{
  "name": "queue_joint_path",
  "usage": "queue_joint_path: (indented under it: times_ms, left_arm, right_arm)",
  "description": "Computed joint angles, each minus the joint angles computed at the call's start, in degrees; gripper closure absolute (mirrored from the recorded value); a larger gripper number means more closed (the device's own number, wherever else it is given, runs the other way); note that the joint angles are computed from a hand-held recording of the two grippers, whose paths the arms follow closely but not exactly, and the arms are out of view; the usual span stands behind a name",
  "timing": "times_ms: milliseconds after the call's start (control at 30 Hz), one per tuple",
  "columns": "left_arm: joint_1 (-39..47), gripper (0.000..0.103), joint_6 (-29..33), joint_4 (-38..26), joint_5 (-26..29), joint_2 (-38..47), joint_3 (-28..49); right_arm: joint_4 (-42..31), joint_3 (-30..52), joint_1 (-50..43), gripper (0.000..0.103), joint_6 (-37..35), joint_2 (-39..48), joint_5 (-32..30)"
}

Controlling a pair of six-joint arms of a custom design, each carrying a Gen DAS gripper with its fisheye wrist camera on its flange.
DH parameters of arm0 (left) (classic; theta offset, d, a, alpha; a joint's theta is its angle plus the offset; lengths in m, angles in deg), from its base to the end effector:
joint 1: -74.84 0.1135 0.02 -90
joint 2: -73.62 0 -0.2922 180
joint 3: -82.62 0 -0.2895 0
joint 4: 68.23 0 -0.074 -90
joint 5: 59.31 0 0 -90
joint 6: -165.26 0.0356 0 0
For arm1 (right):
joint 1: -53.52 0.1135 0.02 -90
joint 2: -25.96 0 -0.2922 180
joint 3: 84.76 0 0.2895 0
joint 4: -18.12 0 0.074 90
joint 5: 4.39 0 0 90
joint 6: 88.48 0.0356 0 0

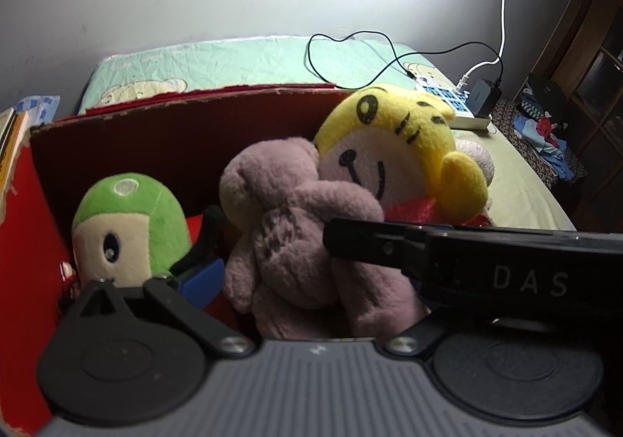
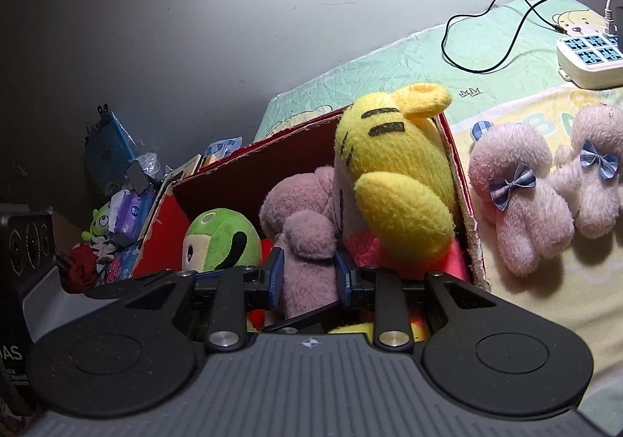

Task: Organize objects
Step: 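Lower the mauve teddy bear into the box beside the green plush, then open the right gripper and pull it back out of the box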

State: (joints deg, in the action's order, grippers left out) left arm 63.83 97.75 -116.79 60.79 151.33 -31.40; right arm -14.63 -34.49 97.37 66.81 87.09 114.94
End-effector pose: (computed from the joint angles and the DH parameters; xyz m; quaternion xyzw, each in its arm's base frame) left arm 0.2844 -0.0735 0.2491 0.3328 0.8746 -0.2250 0.2714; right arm 0.1846 0.1532 0.2424 0.2634 0.8552 0.1756 0.4105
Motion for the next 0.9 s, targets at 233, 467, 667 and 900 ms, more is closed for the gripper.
queue_joint_path:
  times_ms: [233, 467, 667, 900]
  left_arm:
    - [-1.39, 0.003, -0.95, 0.18, -2.13, -1.69, -0.63]
    - [-2.86, 0.003, -2.15, 0.2, -5.68, -4.16, -1.24]
    - [-4.05, 0.003, -3.35, 0.55, -8.35, -5.58, -1.96]
    - [-4.98, 0.003, -4.82, 0.69, -10.69, -6.87, -2.6]
  right_arm:
    - [0.24, -1.11, 1.19, 0.073, 0.71, -1.9, 1.07]
    - [0.43, -1.98, 2.45, 0.071, 1.1, -3.52, 2.21]
    - [0.72, -2.71, 3.01, 0.071, 1.26, -4.71, 2.39]
    - [0.95, -3.66, 3.46, 0.07, 0.85, -6.48, 2.43]
